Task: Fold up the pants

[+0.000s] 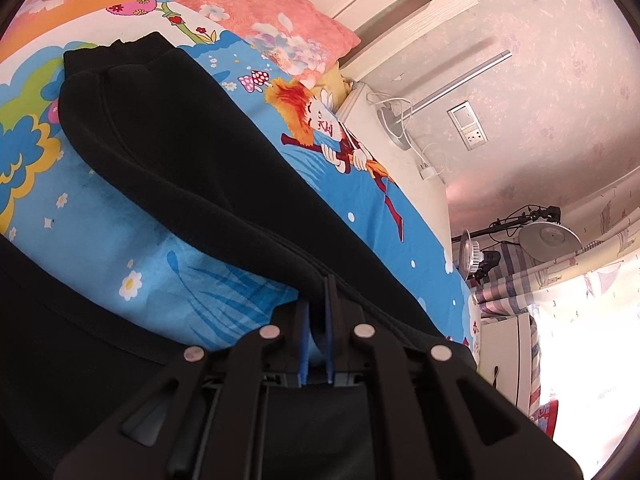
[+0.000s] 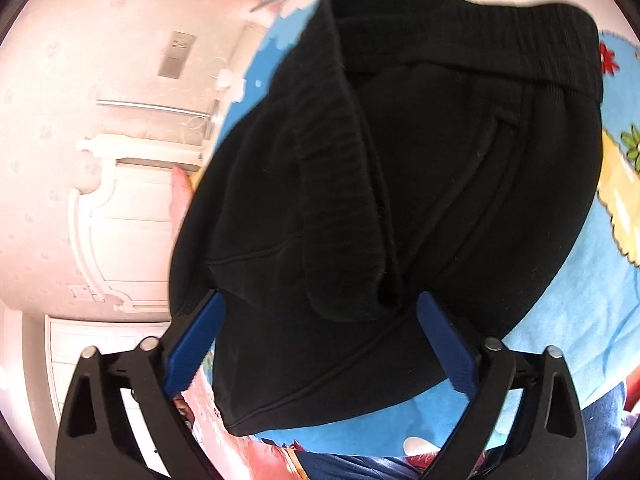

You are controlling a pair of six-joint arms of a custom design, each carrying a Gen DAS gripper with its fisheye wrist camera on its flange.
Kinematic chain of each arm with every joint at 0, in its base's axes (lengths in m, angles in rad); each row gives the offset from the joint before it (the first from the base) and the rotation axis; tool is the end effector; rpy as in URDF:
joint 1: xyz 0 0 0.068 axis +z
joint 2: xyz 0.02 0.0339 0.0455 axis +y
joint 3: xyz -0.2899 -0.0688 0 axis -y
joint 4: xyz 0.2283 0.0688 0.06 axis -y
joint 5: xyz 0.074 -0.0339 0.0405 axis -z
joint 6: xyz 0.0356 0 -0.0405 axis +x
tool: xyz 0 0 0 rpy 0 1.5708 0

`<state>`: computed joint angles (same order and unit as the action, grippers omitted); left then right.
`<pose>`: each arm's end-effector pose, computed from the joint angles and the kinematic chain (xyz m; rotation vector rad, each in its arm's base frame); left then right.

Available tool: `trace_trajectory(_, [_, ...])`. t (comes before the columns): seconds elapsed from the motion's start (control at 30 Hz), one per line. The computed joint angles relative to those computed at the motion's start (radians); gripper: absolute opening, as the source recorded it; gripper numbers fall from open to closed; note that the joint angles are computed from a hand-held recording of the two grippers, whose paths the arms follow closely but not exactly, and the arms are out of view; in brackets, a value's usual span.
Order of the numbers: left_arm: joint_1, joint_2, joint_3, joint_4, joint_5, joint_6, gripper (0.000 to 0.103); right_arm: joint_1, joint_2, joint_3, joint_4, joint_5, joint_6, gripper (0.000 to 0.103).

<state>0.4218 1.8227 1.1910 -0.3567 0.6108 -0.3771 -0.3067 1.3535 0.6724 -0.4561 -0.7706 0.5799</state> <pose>0.3447 0.1323 0.2217 -0.7393 2.3465 -0.7556 0.2119 -0.0411 0.2091 0.9067 2.4518 1.1242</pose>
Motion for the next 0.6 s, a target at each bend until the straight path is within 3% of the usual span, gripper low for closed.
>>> trace_trajectory(0.2, [-0.003,-0.004,0.009,-0.015,-0.003,0.008,0.006,0.059,0.009,0.079,-0.068,0.125,-0.055,0.043])
trace_trajectory(0.23, [-0.004,-0.009,0.015,-0.023,-0.005,0.020,0.006,0.045,0.010,0.104,-0.086,0.122,-0.071,0.033])
trace_trajectory(0.27, [-0.004,-0.017,0.027,-0.035,-0.008,0.037,0.006,0.015,-0.003,0.149,-0.129,0.129,-0.111,0.016])
trace_trajectory(0.4, [-0.005,-0.084,0.100,-0.129,0.007,0.099,0.006,-0.131,-0.019,0.328,-0.271,0.075,-0.263,0.005])
trace_trajectory(0.5, [-0.018,-0.154,0.133,-0.222,-0.003,0.136,0.006,-0.272,0.024,0.470,-0.381,-0.022,-0.347,0.004])
trace_trajectory(0.6, [-0.026,-0.222,0.131,-0.312,-0.002,0.179,0.006,-0.381,0.075,0.597,-0.540,-0.061,-0.536,0.004])
